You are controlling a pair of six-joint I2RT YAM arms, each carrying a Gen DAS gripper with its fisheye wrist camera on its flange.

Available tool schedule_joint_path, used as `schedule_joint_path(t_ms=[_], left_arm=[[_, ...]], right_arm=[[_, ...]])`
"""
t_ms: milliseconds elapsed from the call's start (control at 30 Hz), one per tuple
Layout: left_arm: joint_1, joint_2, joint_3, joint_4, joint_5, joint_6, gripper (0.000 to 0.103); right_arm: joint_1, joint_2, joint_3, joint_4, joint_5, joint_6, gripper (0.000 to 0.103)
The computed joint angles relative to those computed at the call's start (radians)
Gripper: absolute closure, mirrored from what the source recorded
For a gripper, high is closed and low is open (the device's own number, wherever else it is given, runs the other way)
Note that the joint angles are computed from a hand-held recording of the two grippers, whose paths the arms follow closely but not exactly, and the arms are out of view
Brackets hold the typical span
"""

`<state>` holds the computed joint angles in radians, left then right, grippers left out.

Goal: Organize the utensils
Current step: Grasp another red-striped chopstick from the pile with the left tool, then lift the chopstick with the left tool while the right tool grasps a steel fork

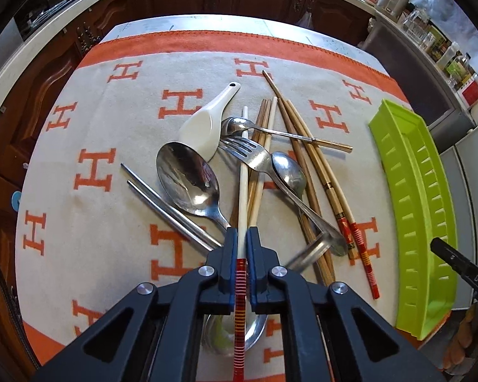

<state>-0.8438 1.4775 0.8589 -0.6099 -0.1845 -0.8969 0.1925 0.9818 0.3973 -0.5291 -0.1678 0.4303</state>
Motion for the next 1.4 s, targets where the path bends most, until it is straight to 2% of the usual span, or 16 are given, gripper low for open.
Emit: schedule_joint_path(t_ms=[233, 433, 800, 933, 1100, 1233, 1400], left_arm=[[-0.031, -0.109, -0.008, -0.079, 0.025, -0.084, 0.099], [-0.099, -0.190, -0.029, -0.145, 0.001, -0.154, 0.099], [-0.203, -0.354, -0.084, -0.224, -0.031, -0.261, 0.099], [-0.262, -0.408, -0.057, -0.283, -0.096, -0.299, 0.099], [-0.286, -0.420, 0.008, -0.322, -0.145, -0.277, 0.099], [-0.286, -0.414, 0.054, -0.327, -0.184, -0.253, 0.099], [-0.269, -0.393, 0.092, -0.308, -0.241, -0.229, 0.099]], right_arm=[[0.038, -0.034, 0.014, -0.028, 0.015, 0.023, 0.097], [0.139, -0.052, 0.059, -0.062, 0.055, 0.046, 0.097], [0.445, 0.100, 0.191, -0.016, 0.149, 0.156, 0.097], [0.528, 0.154, 0.246, -0.004, 0.177, 0.176, 0.097], [0.535, 0.148, 0.278, -0.013, 0.177, 0.180, 0.097], [0.491, 0.173, 0.295, 0.004, 0.124, 0.134, 0.097], [0.506, 0.337, 0.351, 0.117, 0.074, 0.058, 0.095]])
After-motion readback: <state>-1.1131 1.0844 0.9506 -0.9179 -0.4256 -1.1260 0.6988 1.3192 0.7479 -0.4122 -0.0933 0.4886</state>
